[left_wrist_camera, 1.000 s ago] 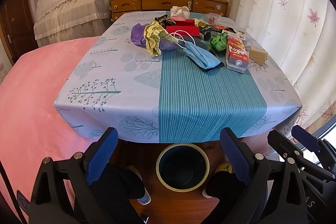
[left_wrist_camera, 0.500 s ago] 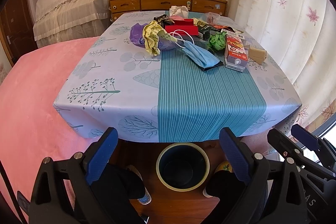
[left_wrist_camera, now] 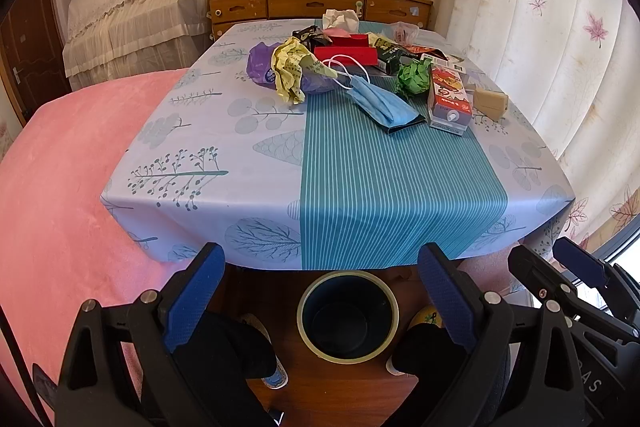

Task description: Collect trash

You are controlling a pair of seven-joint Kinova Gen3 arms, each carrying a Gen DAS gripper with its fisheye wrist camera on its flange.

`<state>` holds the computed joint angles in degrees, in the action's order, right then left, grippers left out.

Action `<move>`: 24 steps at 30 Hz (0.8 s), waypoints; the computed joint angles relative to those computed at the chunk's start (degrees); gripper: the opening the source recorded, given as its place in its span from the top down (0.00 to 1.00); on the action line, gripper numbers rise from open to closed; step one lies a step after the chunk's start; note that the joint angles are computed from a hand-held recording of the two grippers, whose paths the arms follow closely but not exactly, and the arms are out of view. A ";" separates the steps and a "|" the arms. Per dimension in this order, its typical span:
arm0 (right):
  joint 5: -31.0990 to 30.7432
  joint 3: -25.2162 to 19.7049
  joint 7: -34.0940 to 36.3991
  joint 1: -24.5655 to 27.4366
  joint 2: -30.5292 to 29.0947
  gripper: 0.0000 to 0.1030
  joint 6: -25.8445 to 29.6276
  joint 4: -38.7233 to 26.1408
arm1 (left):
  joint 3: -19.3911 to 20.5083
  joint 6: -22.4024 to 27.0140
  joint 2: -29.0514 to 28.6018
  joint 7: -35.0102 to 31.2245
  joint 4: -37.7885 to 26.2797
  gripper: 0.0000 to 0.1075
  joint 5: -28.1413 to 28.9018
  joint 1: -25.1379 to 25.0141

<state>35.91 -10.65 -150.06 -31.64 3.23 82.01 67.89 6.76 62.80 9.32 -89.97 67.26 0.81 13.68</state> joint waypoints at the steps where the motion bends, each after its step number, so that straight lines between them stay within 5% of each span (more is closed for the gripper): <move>1: -0.07 0.03 0.02 0.04 -0.02 0.39 -0.07 0.02 | 0.00 -0.02 0.00 0.01 0.02 0.11 0.00 0.01; 16: 0.28 0.05 0.91 -0.04 0.70 0.39 -0.24 -0.63 | 0.03 -0.50 0.03 -0.76 0.78 0.11 0.15 -0.21; 24: 3.78 1.76 6.28 -1.08 3.26 0.39 -1.36 -5.15 | -0.85 2.42 5.47 -0.03 -8.72 0.11 0.74 -1.41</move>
